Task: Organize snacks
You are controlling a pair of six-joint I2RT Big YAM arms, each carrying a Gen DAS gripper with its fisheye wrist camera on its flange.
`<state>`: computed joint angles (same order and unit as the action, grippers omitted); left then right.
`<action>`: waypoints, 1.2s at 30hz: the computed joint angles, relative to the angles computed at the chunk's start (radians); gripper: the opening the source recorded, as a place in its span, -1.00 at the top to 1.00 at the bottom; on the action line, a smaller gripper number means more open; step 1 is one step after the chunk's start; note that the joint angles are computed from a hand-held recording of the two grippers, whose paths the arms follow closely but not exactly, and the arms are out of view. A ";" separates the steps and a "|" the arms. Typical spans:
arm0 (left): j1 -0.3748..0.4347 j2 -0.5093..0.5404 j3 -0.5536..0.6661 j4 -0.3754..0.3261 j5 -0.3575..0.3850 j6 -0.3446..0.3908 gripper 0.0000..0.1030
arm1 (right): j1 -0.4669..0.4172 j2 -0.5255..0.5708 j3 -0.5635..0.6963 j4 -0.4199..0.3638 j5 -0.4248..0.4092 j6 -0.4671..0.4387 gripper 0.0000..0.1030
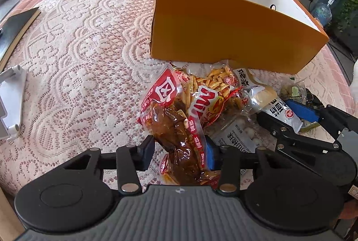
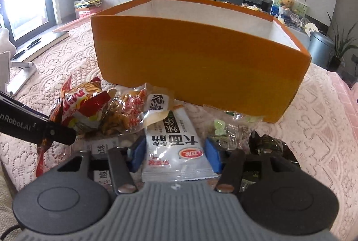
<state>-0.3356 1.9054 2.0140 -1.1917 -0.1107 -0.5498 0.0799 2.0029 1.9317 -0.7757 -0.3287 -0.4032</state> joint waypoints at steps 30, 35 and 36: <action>-0.046 -0.167 -0.133 0.108 -0.098 -0.001 0.64 | -0.034 -0.171 -0.145 -0.014 0.034 0.022 0.27; -0.056 -0.188 -0.139 0.126 -0.102 0.006 0.64 | -0.045 -0.199 -0.151 -0.027 0.022 0.028 0.28; -0.058 -0.190 -0.137 0.130 -0.107 0.009 0.64 | -0.046 -0.206 -0.155 -0.024 0.022 0.027 0.28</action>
